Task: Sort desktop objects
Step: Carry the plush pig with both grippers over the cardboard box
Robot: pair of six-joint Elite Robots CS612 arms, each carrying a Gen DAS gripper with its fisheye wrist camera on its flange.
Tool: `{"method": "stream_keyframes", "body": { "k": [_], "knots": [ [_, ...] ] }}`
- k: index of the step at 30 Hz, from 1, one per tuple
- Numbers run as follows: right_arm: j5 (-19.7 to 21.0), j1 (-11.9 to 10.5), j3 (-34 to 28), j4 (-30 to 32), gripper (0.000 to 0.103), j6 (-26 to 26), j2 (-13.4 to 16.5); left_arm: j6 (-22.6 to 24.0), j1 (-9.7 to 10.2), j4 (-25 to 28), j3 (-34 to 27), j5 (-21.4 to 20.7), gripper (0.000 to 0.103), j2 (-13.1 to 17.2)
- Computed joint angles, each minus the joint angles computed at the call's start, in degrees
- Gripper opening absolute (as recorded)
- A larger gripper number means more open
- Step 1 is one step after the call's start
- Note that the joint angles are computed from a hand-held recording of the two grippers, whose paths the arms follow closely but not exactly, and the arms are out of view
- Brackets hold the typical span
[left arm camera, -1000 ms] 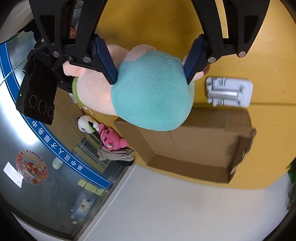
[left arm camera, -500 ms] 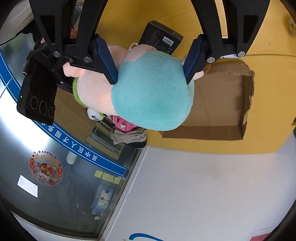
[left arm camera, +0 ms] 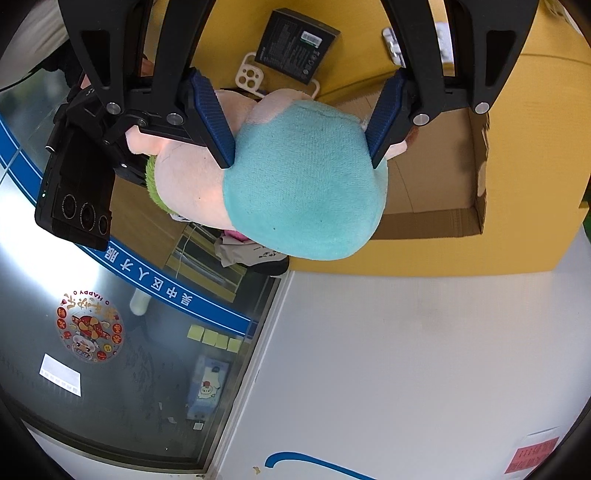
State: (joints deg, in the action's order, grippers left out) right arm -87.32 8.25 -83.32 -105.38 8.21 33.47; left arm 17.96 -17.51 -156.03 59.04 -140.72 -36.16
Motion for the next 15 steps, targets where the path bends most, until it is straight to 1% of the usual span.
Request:
{"method": "stream_keyframes", "body": {
  "k": [9,15],
  "knots": [
    [1.08,-1.31,5.02,-3.24,0.084,-2.6,-2.82,-0.85,-0.44,2.22,-9.13,0.94,0.074,4.06],
    [2.55,-2.33,9.66,-5.75,0.084,-4.12,-4.91,-1.34,-0.76,6.18,-18.3,1.9,0.074,8.55]
  ]
}}
